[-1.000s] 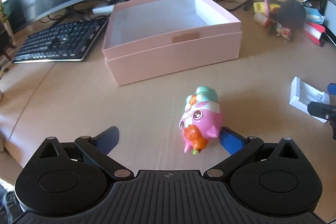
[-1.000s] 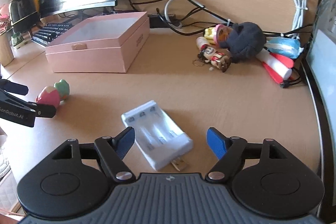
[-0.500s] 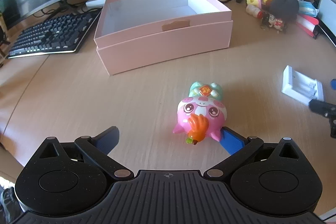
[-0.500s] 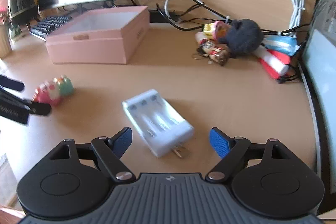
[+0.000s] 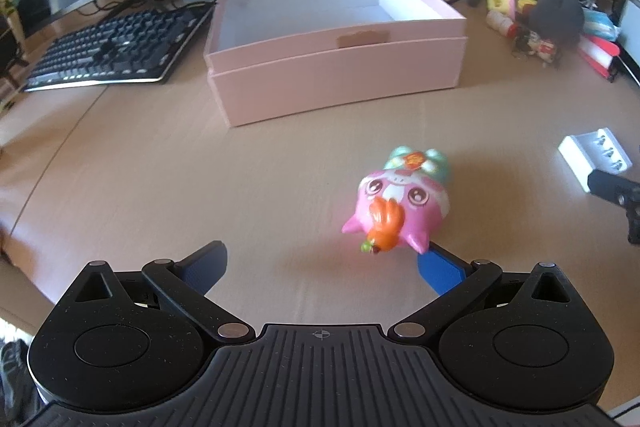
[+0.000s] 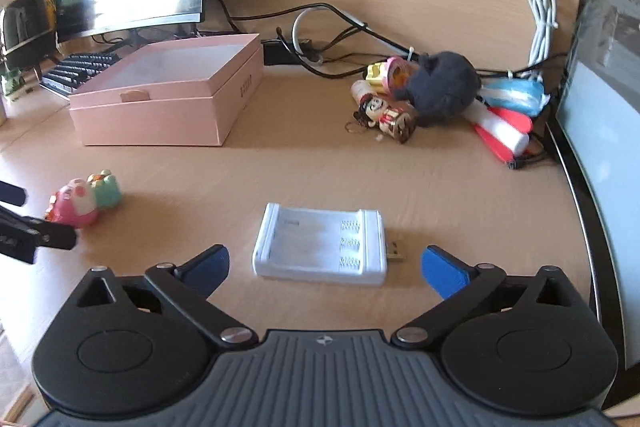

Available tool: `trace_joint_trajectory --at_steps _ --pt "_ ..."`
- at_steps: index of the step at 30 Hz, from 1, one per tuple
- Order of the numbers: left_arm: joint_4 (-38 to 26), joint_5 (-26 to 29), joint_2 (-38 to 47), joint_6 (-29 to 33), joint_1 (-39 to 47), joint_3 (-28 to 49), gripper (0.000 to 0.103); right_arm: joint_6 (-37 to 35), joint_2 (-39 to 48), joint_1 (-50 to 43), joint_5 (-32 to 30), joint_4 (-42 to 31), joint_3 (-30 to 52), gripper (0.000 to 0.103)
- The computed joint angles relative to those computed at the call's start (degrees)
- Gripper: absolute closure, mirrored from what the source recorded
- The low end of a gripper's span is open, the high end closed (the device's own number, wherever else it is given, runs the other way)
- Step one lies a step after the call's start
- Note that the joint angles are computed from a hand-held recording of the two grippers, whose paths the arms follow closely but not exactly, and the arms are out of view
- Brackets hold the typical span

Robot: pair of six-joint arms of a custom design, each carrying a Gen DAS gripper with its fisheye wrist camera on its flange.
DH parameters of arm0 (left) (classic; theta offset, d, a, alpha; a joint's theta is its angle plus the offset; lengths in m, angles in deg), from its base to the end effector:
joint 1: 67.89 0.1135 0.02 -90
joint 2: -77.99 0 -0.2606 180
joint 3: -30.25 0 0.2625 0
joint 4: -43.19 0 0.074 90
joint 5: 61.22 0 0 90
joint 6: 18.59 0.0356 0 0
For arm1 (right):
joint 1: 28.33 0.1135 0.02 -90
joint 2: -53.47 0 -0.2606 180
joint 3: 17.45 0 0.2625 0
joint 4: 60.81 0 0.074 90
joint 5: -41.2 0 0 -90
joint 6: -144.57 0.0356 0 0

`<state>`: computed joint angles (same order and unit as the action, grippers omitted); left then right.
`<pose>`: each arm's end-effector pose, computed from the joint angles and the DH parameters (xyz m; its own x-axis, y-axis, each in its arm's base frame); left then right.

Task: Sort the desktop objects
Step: 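Grasp the squishy toy with the left gripper while the right gripper holds the charger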

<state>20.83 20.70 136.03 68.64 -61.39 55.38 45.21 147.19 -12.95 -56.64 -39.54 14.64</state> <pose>0.1630 0.0236 0.1022 -0.8063 -0.1400 -0.5746 -0.2309 0.9690 0.0878 0.2348 0.0696 0.0718 -0.5571 -0.3203 -0.7662 -0.4597 0.8873 -0.0368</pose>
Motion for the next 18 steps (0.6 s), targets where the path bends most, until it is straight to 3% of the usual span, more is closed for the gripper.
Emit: trace_joint_trajectory --at_steps 6,12,15,16,18 --pt "0.08 0.07 -0.29 2.04 5.23 -0.1 0.0 4.57 4.92 1.94 3.06 -2.64 5.64 0.0" --pt "-4.06 11.6 -8.33 8.49 11.7 -1.82 0.0 6.54 7.4 1.4 1.85 -3.62 7.32 0.0" --pt "-5.28 14.36 -11.61 6.88 8.9 -2.21 0.0 5.74 7.18 1.27 1.41 -3.62 7.31 0.005" --pt "-4.59 14.03 -12.03 5.38 6.7 -2.35 0.0 5.28 6.97 1.52 1.93 -3.34 7.14 0.012" --pt "-1.69 11.61 -11.08 2.36 1.61 -2.5 0.0 4.72 5.95 1.03 0.3 -4.78 7.0 0.012"
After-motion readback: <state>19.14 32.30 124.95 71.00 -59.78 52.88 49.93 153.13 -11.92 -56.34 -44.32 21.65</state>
